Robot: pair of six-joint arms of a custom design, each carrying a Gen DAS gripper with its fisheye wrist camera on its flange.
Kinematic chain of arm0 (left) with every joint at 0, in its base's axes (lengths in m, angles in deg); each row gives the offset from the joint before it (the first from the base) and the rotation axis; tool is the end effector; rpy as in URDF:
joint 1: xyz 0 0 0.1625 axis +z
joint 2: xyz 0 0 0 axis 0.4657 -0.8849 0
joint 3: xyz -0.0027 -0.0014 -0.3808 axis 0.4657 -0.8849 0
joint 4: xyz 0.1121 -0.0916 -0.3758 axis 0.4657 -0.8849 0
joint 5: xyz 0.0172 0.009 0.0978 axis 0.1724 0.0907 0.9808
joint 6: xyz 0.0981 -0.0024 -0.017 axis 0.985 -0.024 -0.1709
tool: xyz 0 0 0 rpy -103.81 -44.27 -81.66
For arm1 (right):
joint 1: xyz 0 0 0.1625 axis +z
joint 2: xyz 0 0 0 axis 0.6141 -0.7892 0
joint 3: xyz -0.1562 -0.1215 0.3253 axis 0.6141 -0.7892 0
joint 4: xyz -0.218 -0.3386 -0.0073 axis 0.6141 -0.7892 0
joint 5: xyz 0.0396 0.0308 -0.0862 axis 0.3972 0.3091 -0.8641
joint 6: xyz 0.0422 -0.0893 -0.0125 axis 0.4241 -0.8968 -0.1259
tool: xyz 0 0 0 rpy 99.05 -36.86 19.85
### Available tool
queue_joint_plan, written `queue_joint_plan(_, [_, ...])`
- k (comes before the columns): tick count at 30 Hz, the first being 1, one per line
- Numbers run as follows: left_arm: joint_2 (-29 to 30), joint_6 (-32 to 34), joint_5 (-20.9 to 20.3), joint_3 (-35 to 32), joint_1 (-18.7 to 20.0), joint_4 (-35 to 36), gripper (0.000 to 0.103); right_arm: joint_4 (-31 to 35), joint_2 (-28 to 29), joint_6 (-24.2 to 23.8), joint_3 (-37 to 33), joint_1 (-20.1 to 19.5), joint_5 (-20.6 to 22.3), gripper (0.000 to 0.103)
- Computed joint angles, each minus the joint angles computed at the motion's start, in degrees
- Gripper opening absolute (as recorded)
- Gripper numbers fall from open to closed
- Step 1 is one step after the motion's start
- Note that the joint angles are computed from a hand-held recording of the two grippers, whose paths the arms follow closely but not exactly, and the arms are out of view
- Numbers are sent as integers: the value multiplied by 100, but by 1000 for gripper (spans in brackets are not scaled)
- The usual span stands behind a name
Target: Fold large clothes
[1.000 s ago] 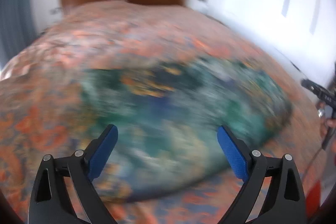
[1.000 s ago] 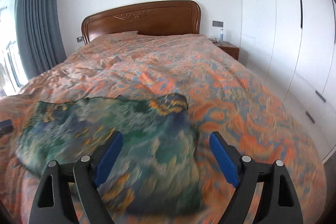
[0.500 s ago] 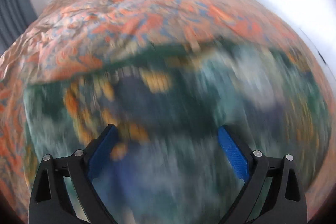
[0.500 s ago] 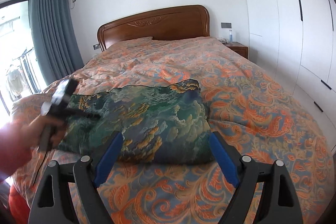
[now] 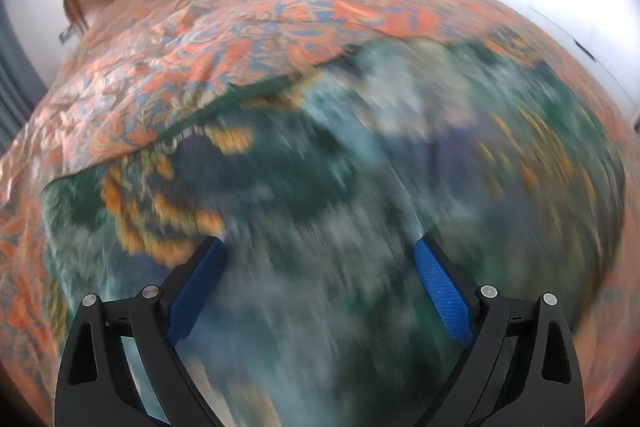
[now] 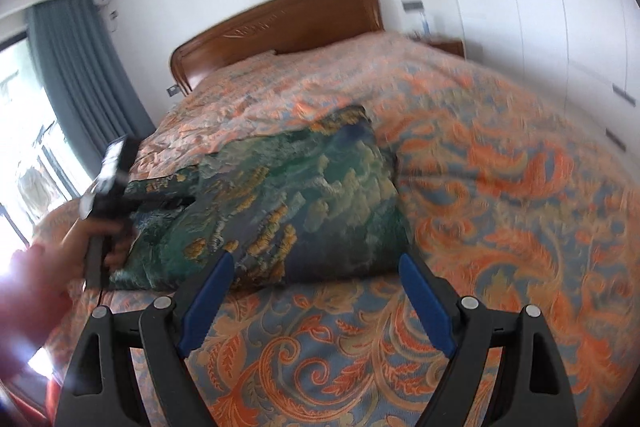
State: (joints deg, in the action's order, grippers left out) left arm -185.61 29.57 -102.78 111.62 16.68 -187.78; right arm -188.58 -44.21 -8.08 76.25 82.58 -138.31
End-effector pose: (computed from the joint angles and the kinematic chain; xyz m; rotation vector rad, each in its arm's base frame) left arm -0.1461 -0.4344 0.3225 0.6917 2.2545 -0.5510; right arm 0.2510 -0.2730 0.3183 0.4321 -2.5320 1.0118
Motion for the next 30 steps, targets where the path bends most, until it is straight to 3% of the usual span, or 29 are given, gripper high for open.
queue_joint_plan(2, [-361, -167, -37, 234, -230, 248, 96, 56, -66, 119, 20, -172, 154, 87])
queue_joint_plan(6, [-952, -216, -696, 447, -640, 697, 96, 147, -125, 422, 71, -638, 636, 87])
queue_joint_plan(11, [-1263, 510, -1239, 817, -1093, 62, 97, -119, 228, 764, 125, -1154, 1021, 87])
queue_joint_plan(17, [-653, 429, -1773, 686, -644, 37, 97, -764, 594, 1293, 231, -1860, 1830, 91])
queue_joint_plan(19, [-608, 464, -1895, 707, -538, -84, 98, -702, 687, 1539, 195, -2124, 2064, 93])
queue_joint_plan(25, [-516, 582, -1842, 678, -584, 187, 99, -1836, 1101, 2036, 249, -2562, 2771, 91])
queue_joint_plan(26, [-504, 549, -1870, 612, -595, 248, 98, -2061, 1210, 2163, 246, -2554, 2737, 85])
queue_joint_plan(27, [-552, 484, -1954, 535, -569, 333, 98, -2158, 1278, 2132, 220, -2473, 2588, 62])
queue_joint_plan(30, [-694, -26, -2347, 70, -400, 625, 96, -2494, 1662, 1147, -3, -1595, 1254, 48])
